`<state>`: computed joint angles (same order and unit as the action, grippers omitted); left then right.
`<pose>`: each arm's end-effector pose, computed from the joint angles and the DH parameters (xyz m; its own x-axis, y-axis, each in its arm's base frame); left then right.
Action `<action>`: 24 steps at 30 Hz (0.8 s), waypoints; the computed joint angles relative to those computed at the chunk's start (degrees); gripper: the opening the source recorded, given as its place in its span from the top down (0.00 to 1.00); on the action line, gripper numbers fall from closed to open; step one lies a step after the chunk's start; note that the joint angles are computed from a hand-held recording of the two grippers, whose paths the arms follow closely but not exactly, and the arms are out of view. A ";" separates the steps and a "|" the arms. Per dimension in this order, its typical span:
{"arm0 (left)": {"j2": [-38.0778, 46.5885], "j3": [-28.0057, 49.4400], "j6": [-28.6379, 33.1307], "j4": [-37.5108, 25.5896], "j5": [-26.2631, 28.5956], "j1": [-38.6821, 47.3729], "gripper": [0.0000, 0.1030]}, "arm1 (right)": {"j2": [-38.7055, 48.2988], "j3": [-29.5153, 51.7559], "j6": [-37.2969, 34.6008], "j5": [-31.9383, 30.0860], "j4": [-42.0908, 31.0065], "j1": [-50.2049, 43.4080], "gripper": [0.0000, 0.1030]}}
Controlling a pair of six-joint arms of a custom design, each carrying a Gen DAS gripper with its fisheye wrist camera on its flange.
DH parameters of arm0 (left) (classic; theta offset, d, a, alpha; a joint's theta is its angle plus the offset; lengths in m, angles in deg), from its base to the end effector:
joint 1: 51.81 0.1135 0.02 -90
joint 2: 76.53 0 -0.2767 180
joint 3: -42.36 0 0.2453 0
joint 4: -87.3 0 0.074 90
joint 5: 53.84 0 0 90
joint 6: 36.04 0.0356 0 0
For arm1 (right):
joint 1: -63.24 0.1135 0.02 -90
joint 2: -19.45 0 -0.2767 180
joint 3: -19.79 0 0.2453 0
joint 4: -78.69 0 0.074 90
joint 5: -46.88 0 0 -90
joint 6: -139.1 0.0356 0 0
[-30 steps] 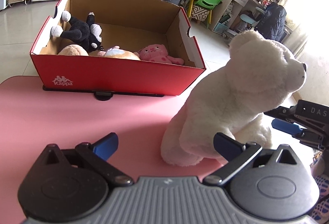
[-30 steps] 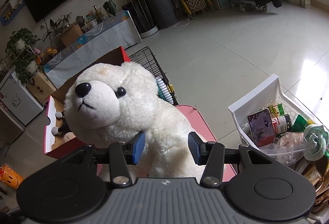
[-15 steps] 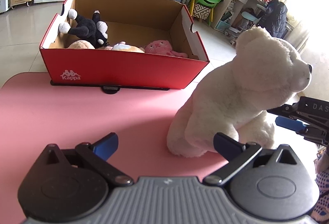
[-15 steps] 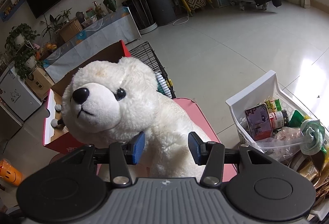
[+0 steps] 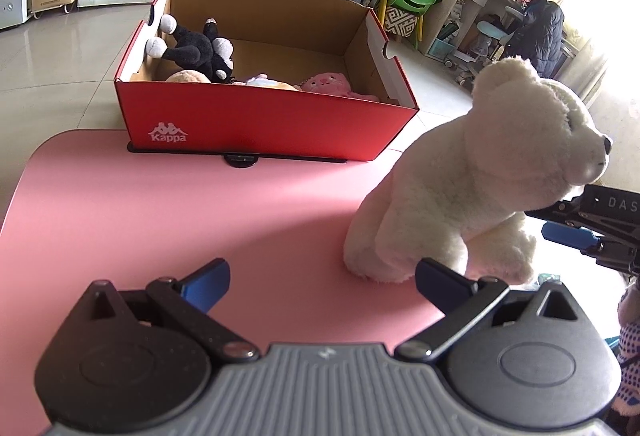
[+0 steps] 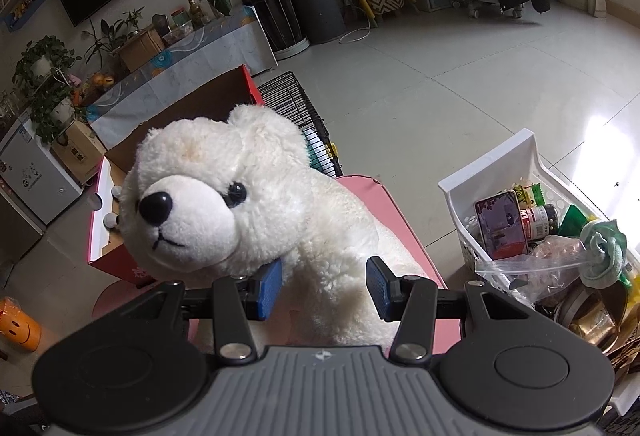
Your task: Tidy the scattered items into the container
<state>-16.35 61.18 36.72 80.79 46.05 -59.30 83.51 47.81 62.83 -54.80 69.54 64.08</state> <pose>0.1377 -0.0243 0.1106 -0.7742 -0.1927 -0.6029 0.0138 0.9472 -0.3205 0.1739 0.0098 0.1408 -0.7264 0.2218 -0.6505 0.0158 0.9516 0.3068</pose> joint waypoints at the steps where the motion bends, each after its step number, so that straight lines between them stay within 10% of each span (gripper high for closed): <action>1: -1.12 -0.14 0.29 -0.93 0.14 0.23 0.00 | -0.69 -0.27 -0.07 -0.07 -0.31 0.30 0.54; 24: -22.91 -0.51 6.56 -22.92 3.35 8.45 0.00 | -22.68 -5.64 2.18 2.18 -14.86 11.84 0.54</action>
